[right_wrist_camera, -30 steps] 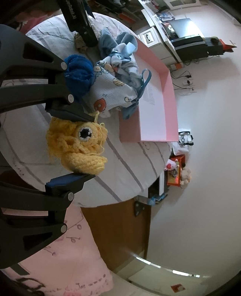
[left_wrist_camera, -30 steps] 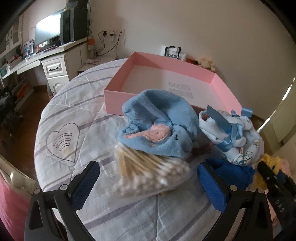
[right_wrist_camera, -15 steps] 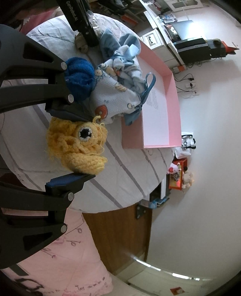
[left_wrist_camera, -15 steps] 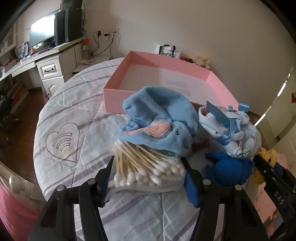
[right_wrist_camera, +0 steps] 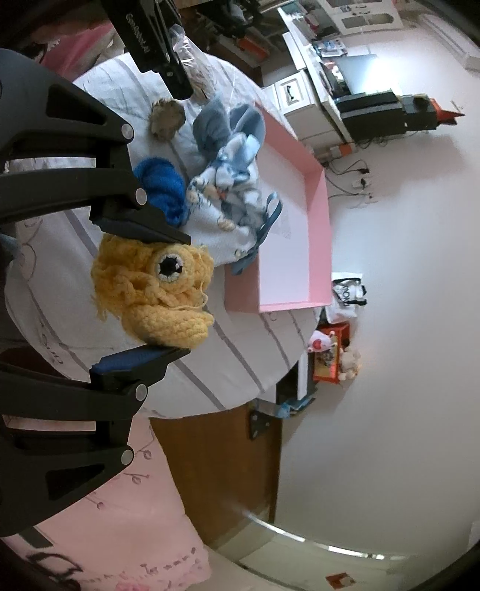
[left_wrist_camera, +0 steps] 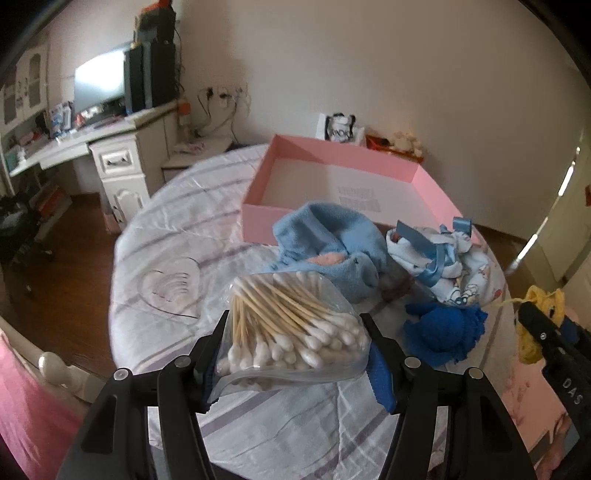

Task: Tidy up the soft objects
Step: 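Lift the cotton swab bag and yellow toy, carry both toward the pink box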

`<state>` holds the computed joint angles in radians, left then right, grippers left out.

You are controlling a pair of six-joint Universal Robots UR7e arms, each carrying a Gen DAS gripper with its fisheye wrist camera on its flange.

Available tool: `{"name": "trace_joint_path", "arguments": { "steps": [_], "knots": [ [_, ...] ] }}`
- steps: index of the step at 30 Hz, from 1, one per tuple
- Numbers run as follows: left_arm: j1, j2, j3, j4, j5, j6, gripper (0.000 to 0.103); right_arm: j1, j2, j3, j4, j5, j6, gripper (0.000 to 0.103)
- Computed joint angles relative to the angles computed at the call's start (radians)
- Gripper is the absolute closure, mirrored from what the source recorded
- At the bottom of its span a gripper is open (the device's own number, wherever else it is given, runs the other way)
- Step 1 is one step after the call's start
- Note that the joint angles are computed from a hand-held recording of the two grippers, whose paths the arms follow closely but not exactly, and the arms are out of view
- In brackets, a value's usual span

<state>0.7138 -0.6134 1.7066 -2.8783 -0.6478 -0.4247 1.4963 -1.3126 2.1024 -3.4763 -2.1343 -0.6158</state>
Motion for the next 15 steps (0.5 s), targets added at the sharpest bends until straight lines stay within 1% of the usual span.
{"name": "trace_joint_path", "arguments": {
  "steps": [1,5,15],
  "knots": [
    [-0.015,-0.009,0.02,-0.016,0.024,-0.001,0.043,0.007,-0.004,0.005,-0.006,0.002,-0.004,0.056],
    [-0.058,-0.038,0.073,-0.063,0.061,-0.001,0.043,0.035,-0.029,0.032,-0.032,0.015,-0.018,0.056],
    [-0.185,-0.117,0.21,-0.179,0.131,0.009,0.043,0.121,-0.094,0.102,-0.123,0.051,-0.063,0.056]
  ]
}}
